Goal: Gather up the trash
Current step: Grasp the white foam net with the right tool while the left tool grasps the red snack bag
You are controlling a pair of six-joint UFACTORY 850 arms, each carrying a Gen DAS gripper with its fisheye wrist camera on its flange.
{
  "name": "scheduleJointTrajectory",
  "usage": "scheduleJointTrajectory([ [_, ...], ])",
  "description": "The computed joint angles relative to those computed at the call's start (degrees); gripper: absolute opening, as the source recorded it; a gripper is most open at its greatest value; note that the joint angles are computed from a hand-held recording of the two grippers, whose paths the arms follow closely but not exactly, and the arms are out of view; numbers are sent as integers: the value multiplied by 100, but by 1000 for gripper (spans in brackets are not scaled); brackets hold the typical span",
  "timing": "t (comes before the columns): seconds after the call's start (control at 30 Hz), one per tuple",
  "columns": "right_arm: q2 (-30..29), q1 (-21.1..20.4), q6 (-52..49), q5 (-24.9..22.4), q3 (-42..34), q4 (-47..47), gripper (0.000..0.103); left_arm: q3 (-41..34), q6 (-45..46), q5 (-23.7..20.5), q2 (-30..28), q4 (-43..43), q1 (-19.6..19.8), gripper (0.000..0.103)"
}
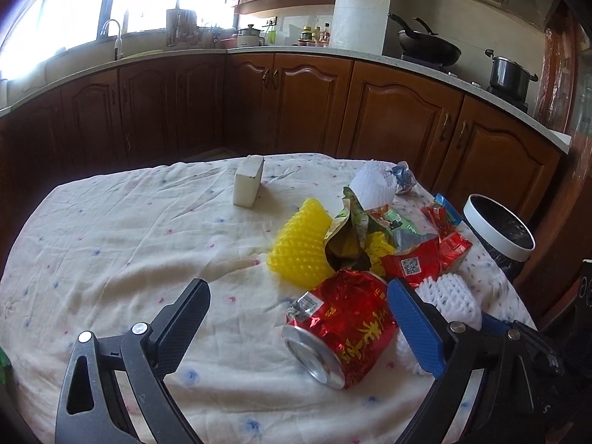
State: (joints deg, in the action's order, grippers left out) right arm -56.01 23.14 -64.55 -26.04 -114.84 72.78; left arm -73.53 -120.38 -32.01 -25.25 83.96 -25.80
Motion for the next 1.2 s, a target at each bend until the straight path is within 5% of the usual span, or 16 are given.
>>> scheduleJointTrajectory([
  [0.13,-229,-52,567,-272,-318,-444,11,-391,414,283,-257,-159,75,93],
  [0.37,376,-332,-229,-123,564,538,10,-1139,1395,650,-777,-704,62,93],
  [0.6,754,-660,-565,240,1076,1159,10,-2257,2853,270,-1602,-1795,-8,89],
  [0.7,700,-736,-370,222,1012,1079,10,-2772,3482,106,-1939,-2336,8,77],
  [0.83,697,-791,-355,175,1040,1127,10,-3211,4274,192,-2235,-3118,74,36],
  [1.2,656,-949,-405,8,915,1226,10,-2411,2814,654,-1521,-1762,14,27],
])
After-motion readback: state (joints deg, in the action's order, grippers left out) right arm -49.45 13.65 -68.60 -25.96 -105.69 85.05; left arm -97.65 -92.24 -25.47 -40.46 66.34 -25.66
